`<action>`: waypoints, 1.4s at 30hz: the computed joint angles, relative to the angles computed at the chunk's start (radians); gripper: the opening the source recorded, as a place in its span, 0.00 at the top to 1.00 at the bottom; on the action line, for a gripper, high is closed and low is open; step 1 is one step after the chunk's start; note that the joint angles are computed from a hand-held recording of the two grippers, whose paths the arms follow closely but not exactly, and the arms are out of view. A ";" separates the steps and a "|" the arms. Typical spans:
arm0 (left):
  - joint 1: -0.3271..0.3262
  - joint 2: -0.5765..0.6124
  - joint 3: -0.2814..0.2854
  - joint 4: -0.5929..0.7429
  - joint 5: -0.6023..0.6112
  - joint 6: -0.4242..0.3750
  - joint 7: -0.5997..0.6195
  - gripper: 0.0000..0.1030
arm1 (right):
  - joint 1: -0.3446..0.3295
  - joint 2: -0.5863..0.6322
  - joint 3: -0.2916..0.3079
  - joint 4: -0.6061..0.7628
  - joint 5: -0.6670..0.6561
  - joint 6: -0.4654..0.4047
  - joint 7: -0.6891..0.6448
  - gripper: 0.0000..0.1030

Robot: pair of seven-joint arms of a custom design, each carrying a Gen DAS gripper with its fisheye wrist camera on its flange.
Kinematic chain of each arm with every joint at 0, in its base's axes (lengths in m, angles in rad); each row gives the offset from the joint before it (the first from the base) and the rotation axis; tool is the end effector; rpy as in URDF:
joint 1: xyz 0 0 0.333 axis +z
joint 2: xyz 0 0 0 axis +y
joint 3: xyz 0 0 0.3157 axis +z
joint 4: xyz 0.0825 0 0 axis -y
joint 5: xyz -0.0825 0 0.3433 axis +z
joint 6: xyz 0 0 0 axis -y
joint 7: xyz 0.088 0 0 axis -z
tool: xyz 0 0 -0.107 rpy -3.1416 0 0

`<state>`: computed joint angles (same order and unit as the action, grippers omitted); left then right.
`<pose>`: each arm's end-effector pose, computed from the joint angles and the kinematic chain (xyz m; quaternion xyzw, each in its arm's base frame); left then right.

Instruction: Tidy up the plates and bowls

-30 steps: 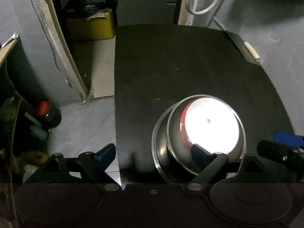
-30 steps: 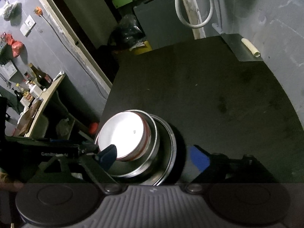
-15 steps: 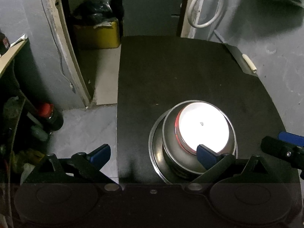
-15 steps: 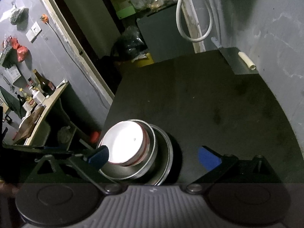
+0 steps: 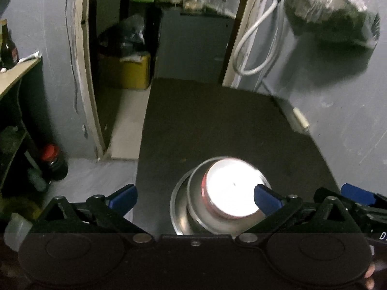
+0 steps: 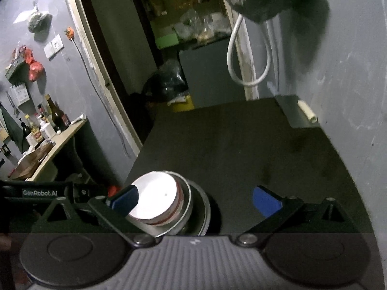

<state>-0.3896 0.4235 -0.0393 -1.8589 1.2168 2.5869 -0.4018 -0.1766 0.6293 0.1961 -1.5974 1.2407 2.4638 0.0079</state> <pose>0.5640 -0.2744 0.3408 -0.8088 0.4431 -0.2639 0.2825 0.6850 -0.0115 0.3178 -0.7770 0.4195 -0.0787 0.4627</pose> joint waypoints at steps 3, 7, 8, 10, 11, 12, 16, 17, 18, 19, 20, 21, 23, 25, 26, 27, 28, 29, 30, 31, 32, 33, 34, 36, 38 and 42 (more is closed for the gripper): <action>-0.047 0.010 0.004 0.029 0.045 -0.109 -0.018 0.01 | -0.025 -0.013 0.021 -0.022 0.077 0.002 -0.081 0.00; -0.090 0.014 -0.004 0.052 0.138 -0.223 -0.084 0.01 | -0.039 -0.032 0.017 -0.046 0.170 -0.025 -0.193 0.00; -0.093 0.010 -0.009 0.052 0.156 -0.234 -0.109 0.01 | -0.035 -0.036 0.010 -0.049 0.185 -0.029 -0.209 0.00; -0.093 0.006 -0.019 0.051 0.191 -0.251 -0.147 0.01 | -0.031 -0.041 -0.003 -0.054 0.212 -0.039 -0.233 0.00; -0.097 0.005 -0.024 0.051 0.204 -0.268 -0.160 0.01 | -0.029 -0.042 -0.009 -0.055 0.224 -0.042 -0.241 0.00; -0.101 0.008 -0.029 0.057 0.215 -0.292 -0.169 0.01 | -0.027 -0.044 -0.014 -0.056 0.236 -0.045 -0.252 0.00; -0.117 0.017 -0.043 0.064 0.259 -0.362 -0.190 0.01 | -0.011 -0.051 -0.034 -0.065 0.279 -0.026 -0.301 0.00; -0.121 0.022 -0.049 0.069 0.249 -0.384 -0.177 0.01 | -0.007 -0.051 -0.040 -0.066 0.278 -0.026 -0.298 0.00; -0.124 0.030 -0.054 0.081 0.232 -0.407 -0.154 0.01 | -0.006 -0.051 -0.045 -0.069 0.274 -0.031 -0.294 0.00; -0.128 0.039 -0.058 0.093 0.212 -0.432 -0.131 0.01 | -0.007 -0.052 -0.048 -0.071 0.271 -0.037 -0.294 0.00; -0.137 0.046 -0.059 0.102 0.199 -0.458 -0.118 0.01 | -0.009 -0.056 -0.049 -0.076 0.277 -0.040 -0.304 0.00; -0.145 0.052 -0.058 0.109 0.196 -0.477 -0.117 0.01 | -0.010 -0.059 -0.050 -0.082 0.284 -0.042 -0.318 0.00; -0.162 0.055 -0.056 0.106 0.216 -0.492 -0.143 0.01 | -0.008 -0.062 -0.054 -0.088 0.295 -0.039 -0.337 0.00; -0.164 0.049 -0.059 0.092 0.229 -0.481 -0.168 0.01 | -0.004 -0.069 -0.058 -0.099 0.307 -0.030 -0.349 0.00; -0.167 0.049 -0.062 0.089 0.229 -0.482 -0.177 0.01 | -0.003 -0.075 -0.060 -0.107 0.316 -0.025 -0.359 0.00; -0.166 0.050 -0.065 0.089 0.227 -0.476 -0.179 0.01 | -0.003 -0.080 -0.061 -0.117 0.333 -0.023 -0.378 0.00; -0.164 0.051 -0.068 0.089 0.221 -0.470 -0.178 0.01 | -0.004 -0.083 -0.064 -0.122 0.347 -0.025 -0.397 0.00; -0.165 0.053 -0.071 0.089 0.213 -0.468 -0.177 0.01 | -0.006 -0.087 -0.066 -0.129 0.364 -0.030 -0.418 0.00; -0.166 0.053 -0.072 0.089 0.205 -0.467 -0.175 0.01 | -0.006 -0.089 -0.070 -0.135 0.375 -0.036 -0.432 0.00; -0.167 0.055 -0.075 0.092 0.192 -0.466 -0.168 0.01 | -0.004 -0.090 -0.075 -0.138 0.377 -0.041 -0.433 0.00; -0.169 0.058 -0.076 0.096 0.176 -0.471 -0.161 0.01 | -0.002 -0.091 -0.080 -0.140 0.378 -0.043 -0.427 0.00; -0.172 0.059 -0.076 0.098 0.166 -0.476 -0.157 0.01 | -0.001 -0.091 -0.084 -0.141 0.382 -0.044 -0.423 0.00; -0.176 0.057 -0.075 0.096 0.160 -0.480 -0.157 0.01 | 0.000 -0.091 -0.088 -0.141 0.384 -0.046 -0.420 0.00; -0.184 0.053 -0.074 0.091 0.157 -0.489 -0.159 0.01 | 0.000 -0.091 -0.092 -0.143 0.387 -0.052 -0.423 0.00; -0.189 0.049 -0.075 0.086 0.159 -0.491 -0.154 0.01 | -0.003 -0.091 -0.095 -0.144 0.389 -0.064 -0.425 0.00; -0.191 0.044 -0.079 0.081 0.153 -0.486 -0.151 0.01 | 0.001 -0.086 -0.100 -0.139 0.365 -0.069 -0.399 0.00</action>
<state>-0.5803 0.4673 -0.1183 -1.7781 1.3695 2.1007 -0.5525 -0.1758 0.5429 0.0959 -1.7366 1.6054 2.3948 -0.3910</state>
